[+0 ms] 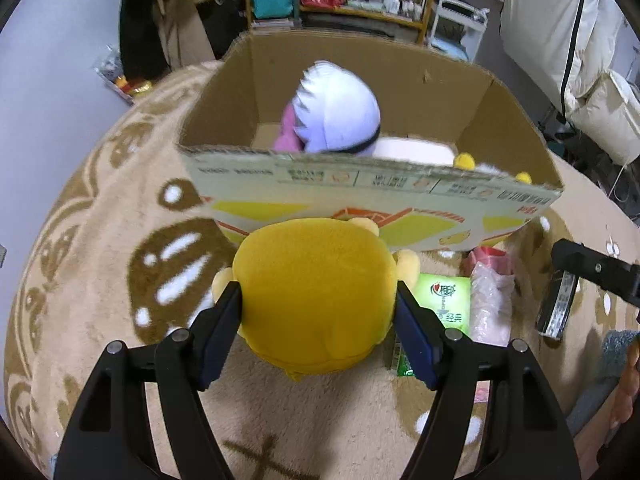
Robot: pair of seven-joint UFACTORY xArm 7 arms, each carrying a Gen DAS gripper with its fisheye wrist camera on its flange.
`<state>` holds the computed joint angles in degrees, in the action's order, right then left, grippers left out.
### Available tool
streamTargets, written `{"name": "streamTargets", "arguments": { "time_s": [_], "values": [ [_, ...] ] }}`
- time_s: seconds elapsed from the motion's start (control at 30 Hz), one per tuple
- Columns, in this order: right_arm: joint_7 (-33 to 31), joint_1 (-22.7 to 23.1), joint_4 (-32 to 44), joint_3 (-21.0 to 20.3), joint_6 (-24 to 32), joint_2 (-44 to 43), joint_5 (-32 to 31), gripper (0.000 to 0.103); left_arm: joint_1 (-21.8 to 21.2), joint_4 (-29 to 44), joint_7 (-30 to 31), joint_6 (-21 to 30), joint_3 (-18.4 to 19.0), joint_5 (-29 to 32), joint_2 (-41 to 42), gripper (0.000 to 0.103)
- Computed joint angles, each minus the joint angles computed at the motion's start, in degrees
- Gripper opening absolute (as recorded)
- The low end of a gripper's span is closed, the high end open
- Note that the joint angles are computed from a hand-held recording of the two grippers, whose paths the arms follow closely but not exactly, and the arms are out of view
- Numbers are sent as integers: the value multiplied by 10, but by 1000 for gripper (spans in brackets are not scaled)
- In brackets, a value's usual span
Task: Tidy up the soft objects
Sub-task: 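Lift the tissue pack and yellow plush and carry both over the box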
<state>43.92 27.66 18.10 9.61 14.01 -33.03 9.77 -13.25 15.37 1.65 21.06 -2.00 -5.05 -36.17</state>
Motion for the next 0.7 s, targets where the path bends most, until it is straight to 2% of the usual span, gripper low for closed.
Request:
{"name": "streamTargets", "arguments": {
  "time_s": [0.3,0.7],
  "values": [
    [54,-59,-4,65,-26,-62,-66,50,19,-34,-50,9,-38,33,-138,72],
    [115,-180,44,161,-54,-74,-173,50,34,-22,-61,-91,-30,62,-143,72]
  ]
}}
